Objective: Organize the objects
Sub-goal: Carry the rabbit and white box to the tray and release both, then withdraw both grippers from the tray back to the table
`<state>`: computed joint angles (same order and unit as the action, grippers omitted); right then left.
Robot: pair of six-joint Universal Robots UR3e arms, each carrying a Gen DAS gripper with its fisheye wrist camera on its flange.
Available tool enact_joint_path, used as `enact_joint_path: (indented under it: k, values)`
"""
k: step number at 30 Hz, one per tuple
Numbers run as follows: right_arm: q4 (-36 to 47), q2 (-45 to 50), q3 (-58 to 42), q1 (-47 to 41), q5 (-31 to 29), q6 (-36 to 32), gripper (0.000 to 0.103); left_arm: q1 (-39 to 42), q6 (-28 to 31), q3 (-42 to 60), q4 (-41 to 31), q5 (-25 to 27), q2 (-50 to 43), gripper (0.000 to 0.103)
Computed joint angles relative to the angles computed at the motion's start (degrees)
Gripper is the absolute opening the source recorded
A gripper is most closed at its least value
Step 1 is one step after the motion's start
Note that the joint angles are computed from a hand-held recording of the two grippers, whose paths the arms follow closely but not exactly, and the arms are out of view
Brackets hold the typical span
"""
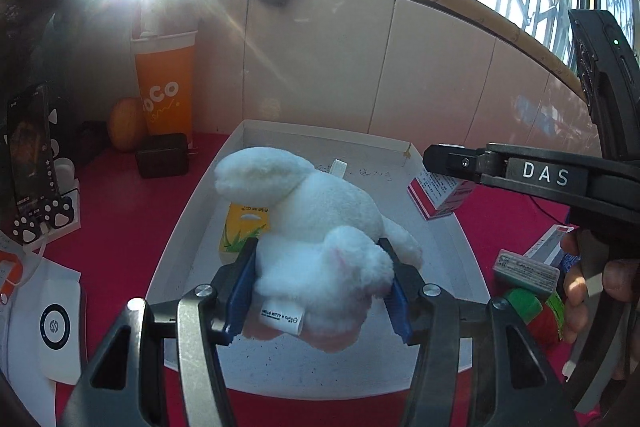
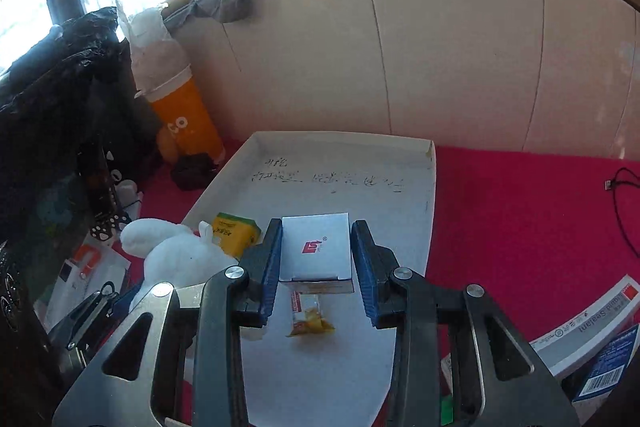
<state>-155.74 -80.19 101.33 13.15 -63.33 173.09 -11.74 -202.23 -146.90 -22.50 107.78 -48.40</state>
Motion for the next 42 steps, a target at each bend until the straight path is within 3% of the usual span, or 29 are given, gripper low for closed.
enact_joint_path:
  k: [4, 14, 15, 18, 21, 22, 25, 28, 31, 33, 42]
  values:
    - [-3.2, 1.6, 0.0, 1.4, -3.5, 0.7, 0.034, 1.0, 1.2, 0.0, 0.8, -2.2, -1.4, 0.057]
    - [-6.0, 2.7, 1.0, 1.3, -4.2, 2.2, 0.036, 5.6, 2.1, -1.3, -2.0, -5.4, 3.2, 0.059]
    - [-6.2, 2.6, 1.2, 1.1, -3.7, 2.2, 0.041, 6.0, 2.0, -1.5, -2.5, -5.7, 3.9, 0.06]
    - [-9.6, 1.7, 3.4, 0.8, -2.7, 2.3, 0.088, 9.1, 2.6, -2.1, -4.9, -8.5, 7.6, 0.06]
    - [-12.8, 0.5, 5.1, 0.8, -2.9, 2.1, 0.092, 9.6, 2.4, -2.6, -4.2, -8.8, 9.2, 0.07]
    - [-13.0, 0.1, 5.4, 0.8, -2.9, 1.9, 0.095, 9.5, 2.1, -2.9, -3.6, -8.7, 9.8, 0.084]
    - [-14.5, -1.6, 6.9, 0.0, -2.1, 2.5, 0.103, 6.4, 0.6, -3.3, 1.1, -5.0, 8.7, 0.087]
    - [-15.4, -4.1, 9.3, -1.6, -0.1, 3.1, 0.103, 0.1, -1.7, -3.2, 8.2, 3.5, 3.9, 0.103]
    - [-15.6, -7.4, 11.9, -3.7, 2.6, 3.3, 0.103, -3.1, -2.5, -3.2, 11.4, 7.6, 2.8, 0.103]
    - [-14.8, -10.4, 14.0, -5.5, 5.1, 3.2, 0.103, -3.2, -2.8, -2.9, 10.5, 7.6, 4.4, 0.103]
    - [-6.4, -32.6, 26.5, -22.1, 23.8, -0.6, 0.103, -12.3, -5.7, 0.2, 14.1, 16.5, -0.2, 0.103]
